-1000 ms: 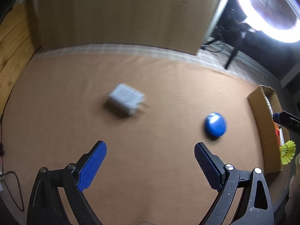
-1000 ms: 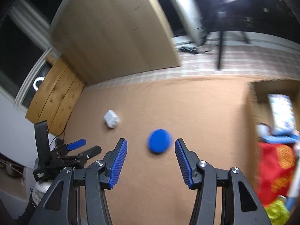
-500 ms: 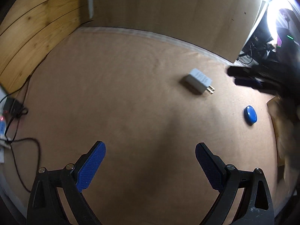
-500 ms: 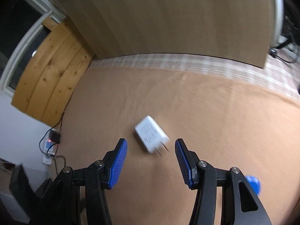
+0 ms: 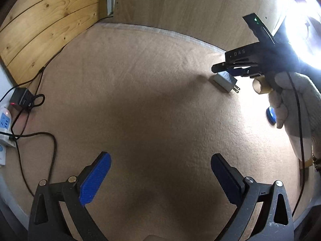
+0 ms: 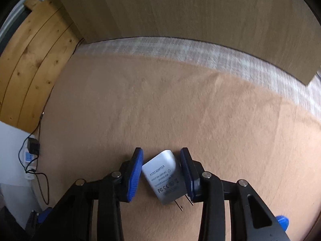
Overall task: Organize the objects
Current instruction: 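Close the right tool on the white charger and lift it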
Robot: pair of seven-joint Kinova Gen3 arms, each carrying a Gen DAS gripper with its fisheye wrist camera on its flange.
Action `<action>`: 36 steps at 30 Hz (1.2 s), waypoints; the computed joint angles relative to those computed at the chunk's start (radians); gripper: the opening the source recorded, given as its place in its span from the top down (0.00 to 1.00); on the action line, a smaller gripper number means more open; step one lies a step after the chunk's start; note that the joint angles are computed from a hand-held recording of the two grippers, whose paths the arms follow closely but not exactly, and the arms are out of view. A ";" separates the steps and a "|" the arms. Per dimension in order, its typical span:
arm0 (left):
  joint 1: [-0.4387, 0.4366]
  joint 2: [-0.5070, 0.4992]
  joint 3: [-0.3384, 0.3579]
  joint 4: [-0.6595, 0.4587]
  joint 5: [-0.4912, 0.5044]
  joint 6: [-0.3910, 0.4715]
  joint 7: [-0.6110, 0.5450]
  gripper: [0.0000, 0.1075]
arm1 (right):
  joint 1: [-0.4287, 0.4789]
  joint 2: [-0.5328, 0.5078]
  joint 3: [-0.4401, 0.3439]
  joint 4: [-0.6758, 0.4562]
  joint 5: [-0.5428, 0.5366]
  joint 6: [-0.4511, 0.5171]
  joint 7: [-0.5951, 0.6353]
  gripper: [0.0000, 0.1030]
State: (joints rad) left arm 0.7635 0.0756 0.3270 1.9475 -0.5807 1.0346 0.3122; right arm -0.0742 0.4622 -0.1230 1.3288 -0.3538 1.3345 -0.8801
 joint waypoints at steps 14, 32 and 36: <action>0.076 0.137 -0.024 -0.125 -0.053 -0.041 -0.015 0.05 | 0.305 -0.046 0.093 0.118 -0.105 0.134 0.154 0.72; 0.253 0.393 -0.149 -0.496 0.119 0.010 -0.257 0.05 | 0.592 0.001 0.162 0.052 -0.136 0.384 0.386 0.68; 0.276 0.405 -0.172 -0.520 0.137 -0.005 -0.250 0.05 | 0.595 0.009 0.151 0.040 -0.121 0.412 0.453 0.68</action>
State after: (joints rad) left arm 1.0396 0.4804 0.1555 1.4279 -0.4439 1.0298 0.0626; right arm 0.5205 0.4715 0.0283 1.3692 -0.4750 1.7468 -0.4273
